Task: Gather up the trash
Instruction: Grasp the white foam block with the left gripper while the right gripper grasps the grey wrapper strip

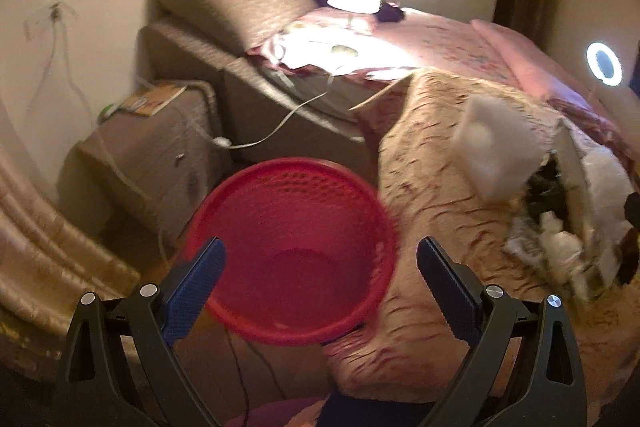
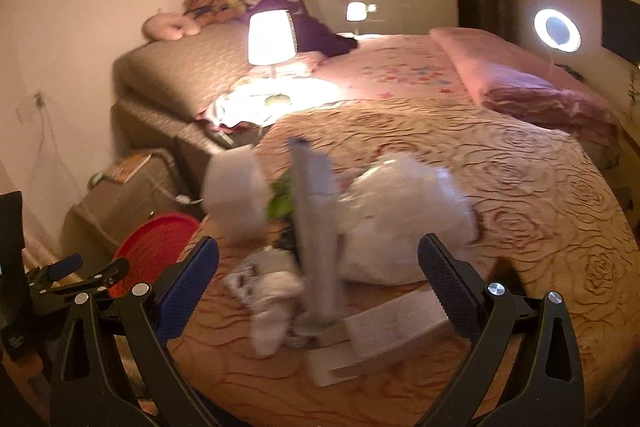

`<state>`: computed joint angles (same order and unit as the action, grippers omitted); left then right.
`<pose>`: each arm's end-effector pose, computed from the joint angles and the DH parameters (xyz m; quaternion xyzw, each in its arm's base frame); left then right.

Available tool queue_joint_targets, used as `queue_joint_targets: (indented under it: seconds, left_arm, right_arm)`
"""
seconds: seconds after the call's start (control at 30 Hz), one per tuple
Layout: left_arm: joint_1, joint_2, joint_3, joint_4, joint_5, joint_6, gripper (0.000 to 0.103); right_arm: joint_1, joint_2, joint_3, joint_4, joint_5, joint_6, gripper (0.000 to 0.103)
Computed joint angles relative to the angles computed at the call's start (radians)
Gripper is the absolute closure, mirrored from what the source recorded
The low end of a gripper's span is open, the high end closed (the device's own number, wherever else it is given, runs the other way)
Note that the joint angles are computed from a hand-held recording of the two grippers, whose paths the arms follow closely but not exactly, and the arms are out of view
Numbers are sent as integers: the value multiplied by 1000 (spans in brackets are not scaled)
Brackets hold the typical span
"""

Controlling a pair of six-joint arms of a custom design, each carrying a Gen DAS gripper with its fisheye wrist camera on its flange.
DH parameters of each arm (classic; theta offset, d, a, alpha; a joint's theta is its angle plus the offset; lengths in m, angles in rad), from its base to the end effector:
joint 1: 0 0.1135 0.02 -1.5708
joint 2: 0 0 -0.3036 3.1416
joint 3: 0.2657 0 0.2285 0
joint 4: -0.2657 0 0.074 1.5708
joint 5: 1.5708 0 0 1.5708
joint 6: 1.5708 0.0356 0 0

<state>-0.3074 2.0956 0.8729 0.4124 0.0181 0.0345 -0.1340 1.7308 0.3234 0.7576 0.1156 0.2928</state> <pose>0.3613 -0.1154 0.1101 0.1613 0.9144 -0.0588 0.3665 0.2477 -0.0375 0.1393 0.2145 0.8686 -0.0164 0.4464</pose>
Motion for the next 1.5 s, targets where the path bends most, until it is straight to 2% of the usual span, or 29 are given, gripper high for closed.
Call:
queue_joint_targets:
  seconds: [0.17,0.3,0.47,0.7,0.73,0.8,0.87,0.9,0.97,1.1,1.37,1.43,1.5]
  left_arm:
    - [-73,-18,109,-81,54,-14,10]
    - [-151,19,223,-132,15,-6,10]
    - [-210,112,406,-302,36,-30,10]
    - [-248,196,498,-358,36,3,11]
    - [-247,205,505,-360,38,6,14]
    - [-239,220,516,-372,55,11,29]
    - [-231,241,541,-401,80,9,51]
    - [-223,247,548,-410,103,6,52]
    - [-210,246,532,-391,147,7,58]
    - [-203,212,462,-312,154,22,59]
    - [-165,95,275,-161,160,19,59]
    - [-157,67,223,-117,138,30,59]
    - [-146,49,185,-85,128,42,59]
  right_arm:
    - [-90,10,-29,52,-57,0,6]
    - [-137,18,-44,74,-88,0,6]
    - [-183,36,-45,93,-121,-6,6]
    - [-232,70,-42,110,-151,-4,6]
    - [-234,72,-42,112,-154,-4,6]
    - [-234,76,-40,113,-157,-7,6]
    - [-233,86,-39,122,-160,-12,6]
    - [-231,90,-38,124,-162,-14,6]
    - [-220,95,-34,123,-163,-18,6]
    - [-188,95,-22,111,-165,-35,8]
    - [-116,91,85,-16,-175,-94,32]
    - [-109,99,126,-67,-200,-89,35]
    - [-96,90,122,-61,-171,-78,35]
